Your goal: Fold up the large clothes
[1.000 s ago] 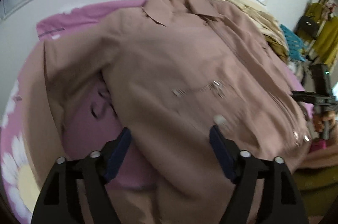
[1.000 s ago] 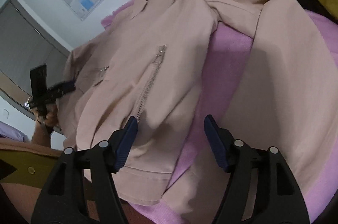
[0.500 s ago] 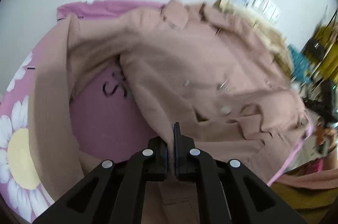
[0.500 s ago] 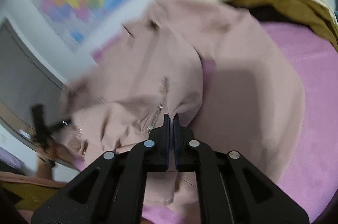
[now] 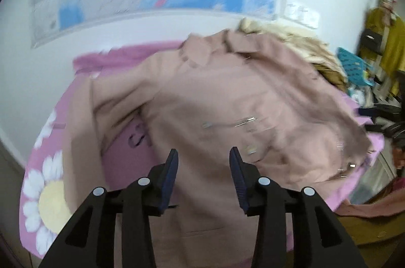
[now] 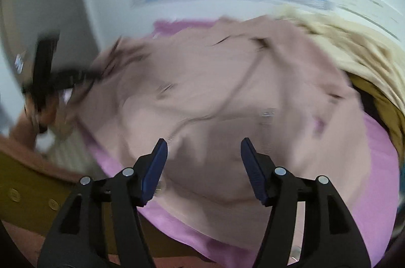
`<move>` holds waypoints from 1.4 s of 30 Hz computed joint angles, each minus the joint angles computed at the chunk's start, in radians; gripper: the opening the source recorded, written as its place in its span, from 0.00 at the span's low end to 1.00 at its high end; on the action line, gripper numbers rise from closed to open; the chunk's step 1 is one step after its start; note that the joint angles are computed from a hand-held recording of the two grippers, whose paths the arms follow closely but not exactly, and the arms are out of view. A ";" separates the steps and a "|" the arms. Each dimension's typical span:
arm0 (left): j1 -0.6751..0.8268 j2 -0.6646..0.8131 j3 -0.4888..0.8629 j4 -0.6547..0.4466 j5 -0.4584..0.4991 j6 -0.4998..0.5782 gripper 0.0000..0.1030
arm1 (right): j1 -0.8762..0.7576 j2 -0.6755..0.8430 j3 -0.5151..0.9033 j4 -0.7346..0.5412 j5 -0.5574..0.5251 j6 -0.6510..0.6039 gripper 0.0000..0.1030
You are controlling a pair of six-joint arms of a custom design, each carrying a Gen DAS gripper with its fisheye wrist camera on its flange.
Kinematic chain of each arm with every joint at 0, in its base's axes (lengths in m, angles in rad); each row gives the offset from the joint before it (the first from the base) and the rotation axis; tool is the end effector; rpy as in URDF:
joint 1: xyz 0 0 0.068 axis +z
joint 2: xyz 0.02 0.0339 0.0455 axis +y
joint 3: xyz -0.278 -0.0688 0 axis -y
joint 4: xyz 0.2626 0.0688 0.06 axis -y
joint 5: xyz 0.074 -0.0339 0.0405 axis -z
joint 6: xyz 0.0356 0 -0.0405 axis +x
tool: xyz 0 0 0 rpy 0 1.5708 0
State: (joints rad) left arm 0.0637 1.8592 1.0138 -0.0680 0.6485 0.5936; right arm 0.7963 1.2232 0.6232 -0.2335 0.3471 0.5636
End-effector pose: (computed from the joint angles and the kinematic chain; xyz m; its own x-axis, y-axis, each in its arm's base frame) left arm 0.3813 0.0028 0.1423 -0.4772 0.4163 -0.7740 0.7051 0.7070 -0.0545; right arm 0.1822 0.1689 0.1966 -0.7113 -0.0086 -0.7028 -0.1564 0.9768 0.1463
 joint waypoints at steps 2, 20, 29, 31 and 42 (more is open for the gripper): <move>-0.021 -0.051 -0.048 -0.001 0.039 0.052 0.41 | 0.006 0.086 0.040 0.020 -0.047 -0.038 0.50; -0.185 0.118 -0.008 -0.105 -0.008 0.130 0.44 | 0.208 0.184 0.103 -0.011 0.186 -0.163 0.01; -0.165 0.076 -0.054 -0.073 -0.047 0.158 0.44 | 0.192 0.136 0.010 0.016 0.051 -0.126 0.19; -0.151 0.065 -0.042 -0.110 -0.018 0.172 0.44 | 0.187 0.044 -0.037 0.018 0.038 -0.096 0.24; -0.284 -0.003 -0.108 -0.187 0.036 0.296 0.50 | 0.003 0.097 -0.049 0.105 -0.213 -0.100 0.24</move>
